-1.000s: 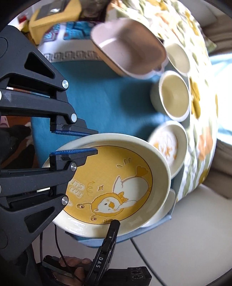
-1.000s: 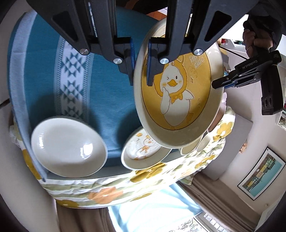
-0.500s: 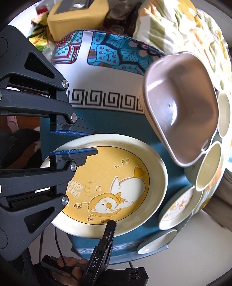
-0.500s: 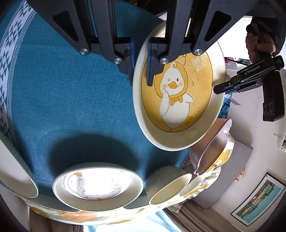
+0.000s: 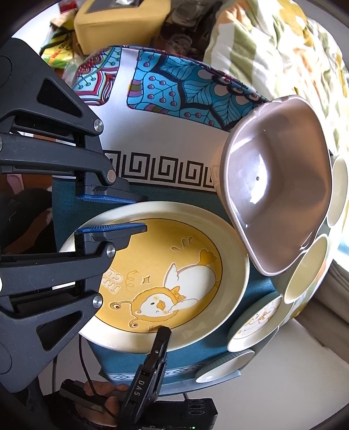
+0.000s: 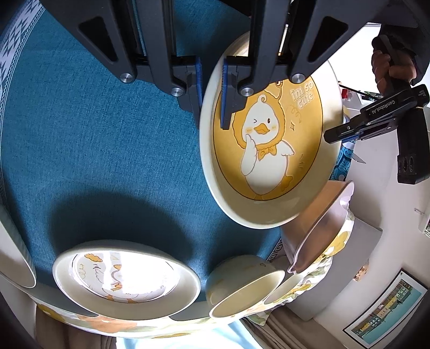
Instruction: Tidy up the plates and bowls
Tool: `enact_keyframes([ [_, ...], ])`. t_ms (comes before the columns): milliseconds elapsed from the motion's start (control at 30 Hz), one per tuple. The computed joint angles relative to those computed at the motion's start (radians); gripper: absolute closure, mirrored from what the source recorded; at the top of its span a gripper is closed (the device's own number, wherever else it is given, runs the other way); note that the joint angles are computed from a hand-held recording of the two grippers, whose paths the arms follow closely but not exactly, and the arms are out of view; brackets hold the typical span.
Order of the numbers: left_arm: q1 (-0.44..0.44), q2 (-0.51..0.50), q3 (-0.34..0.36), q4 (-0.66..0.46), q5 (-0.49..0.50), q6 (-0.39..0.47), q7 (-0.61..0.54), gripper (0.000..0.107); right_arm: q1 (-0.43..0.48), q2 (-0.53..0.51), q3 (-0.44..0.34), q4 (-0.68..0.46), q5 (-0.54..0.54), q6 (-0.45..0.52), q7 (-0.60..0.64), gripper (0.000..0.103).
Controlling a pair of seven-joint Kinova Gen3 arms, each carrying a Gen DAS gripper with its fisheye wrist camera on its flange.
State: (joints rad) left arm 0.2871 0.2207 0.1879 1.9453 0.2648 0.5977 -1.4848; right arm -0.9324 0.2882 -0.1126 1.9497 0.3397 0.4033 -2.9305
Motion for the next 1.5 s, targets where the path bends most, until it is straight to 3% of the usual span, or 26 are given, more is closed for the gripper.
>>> enact_keyframes([
  [100, 0.011, -0.001, -0.011, 0.0, -0.001, 0.002, 0.014, 0.097, 0.007, 0.016, -0.008, -0.03, -0.012, 0.027, 0.013, 0.093],
  [167, 0.076, 0.002, -0.077, -0.01, -0.012, 0.011, 0.042, 0.097, 0.023, 0.018, -0.019, -0.033, -0.032, 0.027, 0.031, 0.093],
  [267, 0.177, 0.014, -0.168, -0.041, -0.048, 0.042, 0.091, 0.086, 0.053, 0.022, -0.036, -0.04, -0.077, 0.024, 0.069, 0.093],
  [300, 0.201, 0.016, -0.181, -0.049, -0.069, 0.046, 0.112, 0.076, 0.052, 0.025, -0.034, -0.045, -0.084, 0.029, 0.073, 0.093],
  [333, 0.212, 0.018, -0.178, -0.056, -0.103, 0.048, 0.142, 0.059, 0.046, 0.025, -0.028, -0.048, -0.085, 0.035, 0.071, 0.091],
  [400, 0.276, 0.014, -0.206, -0.062, -0.184, 0.043, 0.217, 0.036, 0.012, 0.02, 0.0, -0.047, -0.057, 0.045, 0.036, 0.072],
  [433, 0.304, 0.008, -0.217, -0.06, -0.225, 0.035, 0.252, 0.034, -0.009, 0.014, 0.016, -0.04, -0.031, 0.041, 0.008, 0.064],
  [467, 0.314, 0.006, -0.211, -0.065, -0.26, 0.039, 0.281, 0.034, -0.026, 0.009, 0.028, -0.037, -0.006, 0.043, -0.017, 0.043],
  [500, 0.307, 0.008, -0.19, -0.072, -0.288, 0.05, 0.304, 0.034, -0.038, 0.007, 0.033, -0.039, 0.014, 0.056, -0.038, 0.033],
  [800, 0.371, -0.069, -0.144, -0.119, -0.438, 0.157, 0.499, 0.034, -0.083, -0.1, -0.018, -0.018, 0.169, 0.207, -0.232, 0.033],
  [933, 0.334, -0.114, 0.005, -0.186, -0.539, 0.222, 0.592, 0.034, -0.103, -0.192, -0.071, 0.006, 0.242, 0.329, -0.342, 0.032],
  [967, 0.341, -0.12, 0.025, -0.206, -0.559, 0.23, 0.607, 0.034, -0.103, -0.219, -0.088, 0.015, 0.253, 0.358, -0.367, 0.03],
  [1000, 0.366, -0.122, 0.03, -0.233, -0.582, 0.237, 0.618, 0.032, -0.104, -0.24, -0.107, 0.017, 0.263, 0.391, -0.393, 0.02],
  [1067, 0.454, -0.107, -0.001, -0.297, -0.631, 0.254, 0.637, 0.017, -0.098, -0.293, -0.145, 0.033, 0.28, 0.452, -0.432, 0.009],
  [1100, 0.5, -0.095, -0.025, -0.33, -0.653, 0.256, 0.638, 0.005, -0.097, -0.315, -0.167, 0.036, 0.293, 0.492, -0.453, 0.008],
  [1167, 0.558, -0.06, -0.046, -0.396, -0.672, 0.25, 0.616, 0.004, -0.07, -0.352, -0.228, 0.039, 0.308, 0.574, -0.487, 0.008],
  [1300, 0.564, 0.057, -0.023, -0.581, -0.581, 0.275, 0.461, 0.004, -0.02, -0.411, -0.349, 0.052, 0.342, 0.736, -0.579, 0.008],
  [1400, 0.496, 0.16, 0.089, -0.72, -0.562, 0.295, 0.359, 0.004, -0.021, -0.471, -0.343, 0.075, 0.318, 0.8, -0.588, 0.008],
  [1500, 0.437, 0.273, 0.181, -0.859, -0.54, 0.295, 0.245, 0.004, 0.036, -0.537, -0.33, 0.096, 0.264, 0.798, -0.576, 0.008],
])
